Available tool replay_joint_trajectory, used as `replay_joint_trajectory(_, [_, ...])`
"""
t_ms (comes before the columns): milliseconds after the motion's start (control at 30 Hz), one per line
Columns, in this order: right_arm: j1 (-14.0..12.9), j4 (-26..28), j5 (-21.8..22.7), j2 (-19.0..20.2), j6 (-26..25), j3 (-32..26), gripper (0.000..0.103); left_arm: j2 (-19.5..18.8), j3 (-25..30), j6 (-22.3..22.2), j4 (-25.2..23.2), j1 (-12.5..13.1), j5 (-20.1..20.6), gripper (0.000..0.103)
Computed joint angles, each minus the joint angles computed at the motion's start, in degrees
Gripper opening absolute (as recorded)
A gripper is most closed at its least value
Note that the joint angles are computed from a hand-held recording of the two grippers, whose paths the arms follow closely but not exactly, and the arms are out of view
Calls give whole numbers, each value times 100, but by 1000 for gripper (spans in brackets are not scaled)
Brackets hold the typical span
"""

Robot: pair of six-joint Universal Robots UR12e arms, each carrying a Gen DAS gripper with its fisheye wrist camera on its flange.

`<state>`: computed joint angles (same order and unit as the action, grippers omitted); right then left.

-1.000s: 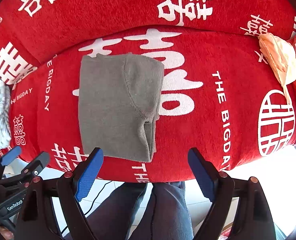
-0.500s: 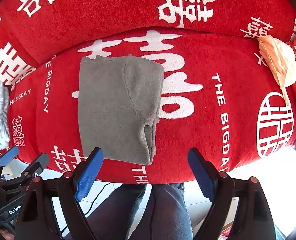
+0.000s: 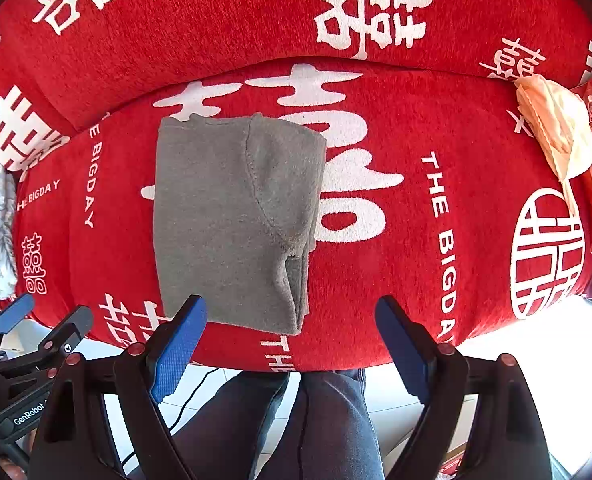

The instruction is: Fold small clothes

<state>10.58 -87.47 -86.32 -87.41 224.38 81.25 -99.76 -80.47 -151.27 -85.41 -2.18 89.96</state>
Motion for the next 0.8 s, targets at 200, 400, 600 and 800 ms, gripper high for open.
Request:
replay_joint_trajectory(200, [3,-6,-2,4,5,-9,89,-9,19,-38,-33,-1,-13,103])
replay_joint_trajectory(400, [18,-3,-31,2,37,-15,89,8,-8,-44,51,-21,51,103])
replay_joint_trajectory(600, [12,-3,-33,0,25,-14,89,36,-45,-1,127,-30,63,103])
replay_joint_trajectory(800, [14,-4,-42,2,31,-17,89,67,-104,1,317,-70,207,103])
